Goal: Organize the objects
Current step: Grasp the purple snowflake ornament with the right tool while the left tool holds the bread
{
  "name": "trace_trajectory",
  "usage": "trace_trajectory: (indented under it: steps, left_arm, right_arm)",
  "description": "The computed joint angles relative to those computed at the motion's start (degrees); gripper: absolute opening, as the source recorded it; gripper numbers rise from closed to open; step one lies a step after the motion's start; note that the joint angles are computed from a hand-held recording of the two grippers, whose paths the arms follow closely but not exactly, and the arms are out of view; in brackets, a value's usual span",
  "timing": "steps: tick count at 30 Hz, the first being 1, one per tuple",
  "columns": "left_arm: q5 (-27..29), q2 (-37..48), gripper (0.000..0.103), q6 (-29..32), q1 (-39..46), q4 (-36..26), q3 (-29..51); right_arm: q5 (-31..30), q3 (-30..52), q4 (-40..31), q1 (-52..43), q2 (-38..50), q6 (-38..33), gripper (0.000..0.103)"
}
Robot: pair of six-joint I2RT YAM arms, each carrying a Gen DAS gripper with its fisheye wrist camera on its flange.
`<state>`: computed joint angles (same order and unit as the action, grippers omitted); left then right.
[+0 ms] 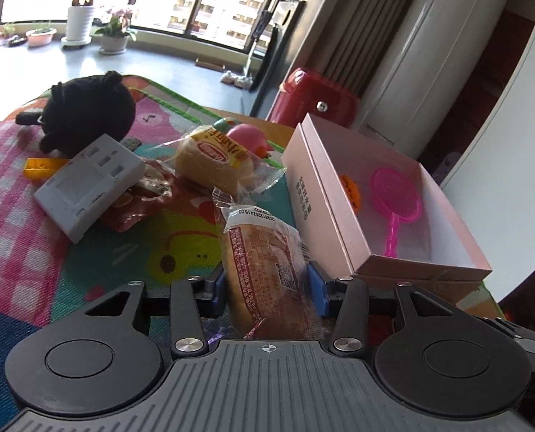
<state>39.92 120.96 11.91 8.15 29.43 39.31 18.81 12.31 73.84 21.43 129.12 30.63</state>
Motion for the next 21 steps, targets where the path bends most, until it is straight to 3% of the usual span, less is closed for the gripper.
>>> trace_trajectory:
  steps: [5, 11, 16, 18, 20, 21]
  left_arm:
    - [7.56, -4.72, 0.049, 4.81, 13.07, -3.06, -1.7]
    - [8.2, -3.45, 0.049, 9.99, 22.88, -4.89, -0.2]
    - [6.85, 1.53, 0.049, 7.09, 24.82, 3.06, 0.1]
    - [7.55, 3.41, 0.049, 7.39, 25.82, 2.1, 1.75]
    - [8.21, 5.07, 0.049, 8.11, 26.53, 0.88, 3.04]
    - [8.43, 5.72, 0.049, 8.49, 26.85, 0.44, 3.45]
  right_arm:
    - [4.52, 2.55, -10.18, 6.3, -4.59, -2.31, 0.103]
    - [1.67, 11.06, -21.39, 15.12, -7.1, -3.96, 0.103]
    - [3.38, 24.27, -33.69, 19.79, -3.47, -4.3, 0.102]
    - [6.57, 28.86, -37.59, 21.57, -1.93, -4.96, 0.099]
    - [5.2, 30.38, -38.19, 21.53, -1.93, -5.54, 0.082]
    - [4.88, 30.98, -38.78, 21.39, -2.05, -5.32, 0.079]
